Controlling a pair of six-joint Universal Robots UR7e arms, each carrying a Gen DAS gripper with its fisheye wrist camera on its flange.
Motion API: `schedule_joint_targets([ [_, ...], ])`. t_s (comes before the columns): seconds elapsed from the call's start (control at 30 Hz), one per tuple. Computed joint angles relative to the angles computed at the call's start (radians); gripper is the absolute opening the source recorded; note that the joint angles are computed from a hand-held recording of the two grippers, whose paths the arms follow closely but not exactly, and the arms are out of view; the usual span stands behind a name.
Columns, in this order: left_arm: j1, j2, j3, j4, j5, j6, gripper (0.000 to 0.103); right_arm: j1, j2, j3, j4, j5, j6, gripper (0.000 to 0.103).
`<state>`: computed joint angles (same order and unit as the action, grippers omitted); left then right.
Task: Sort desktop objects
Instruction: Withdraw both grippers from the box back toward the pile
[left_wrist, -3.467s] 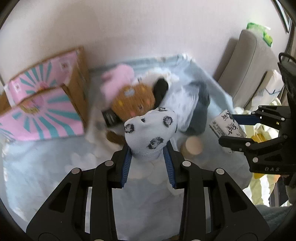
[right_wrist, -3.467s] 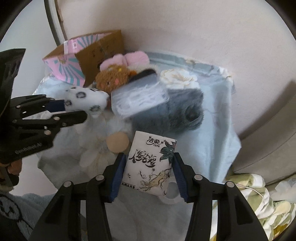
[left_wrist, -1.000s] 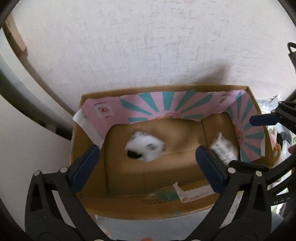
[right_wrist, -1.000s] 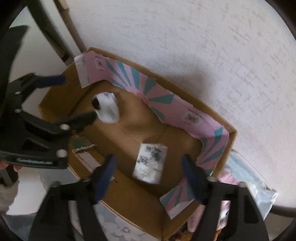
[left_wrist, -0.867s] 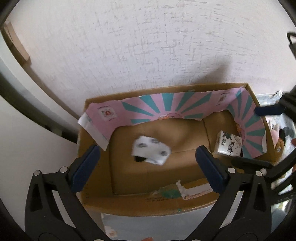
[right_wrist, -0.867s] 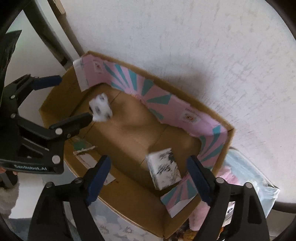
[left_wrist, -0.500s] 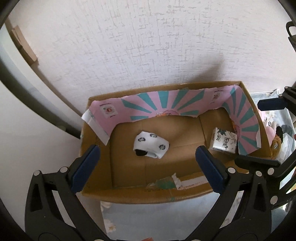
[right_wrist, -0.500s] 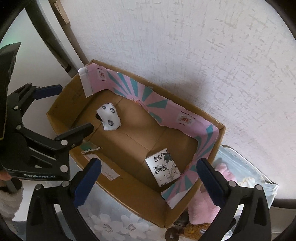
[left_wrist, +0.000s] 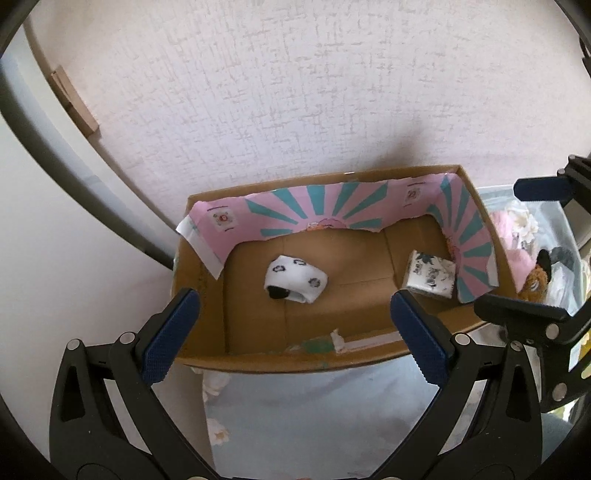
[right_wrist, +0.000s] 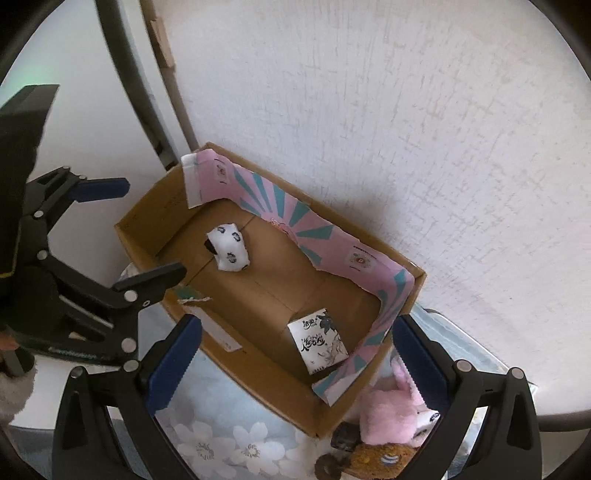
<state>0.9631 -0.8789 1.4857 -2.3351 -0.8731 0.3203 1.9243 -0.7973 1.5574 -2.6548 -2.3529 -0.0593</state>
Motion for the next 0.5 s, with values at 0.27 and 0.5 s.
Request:
schedule_joint_targets([
  [0.27,-0.027,-0.038,0.037,-0.004,-0.059,-0.037,0.103,0.016,-0.055,0.072,-0.043,0.013,-0.001,0.103],
  [0.5,-0.064,-0.067,0.085,-0.025,-0.109,-0.041,0.103,0.026,-0.127,0.170,-0.106,-0.009,0.001,0.103],
])
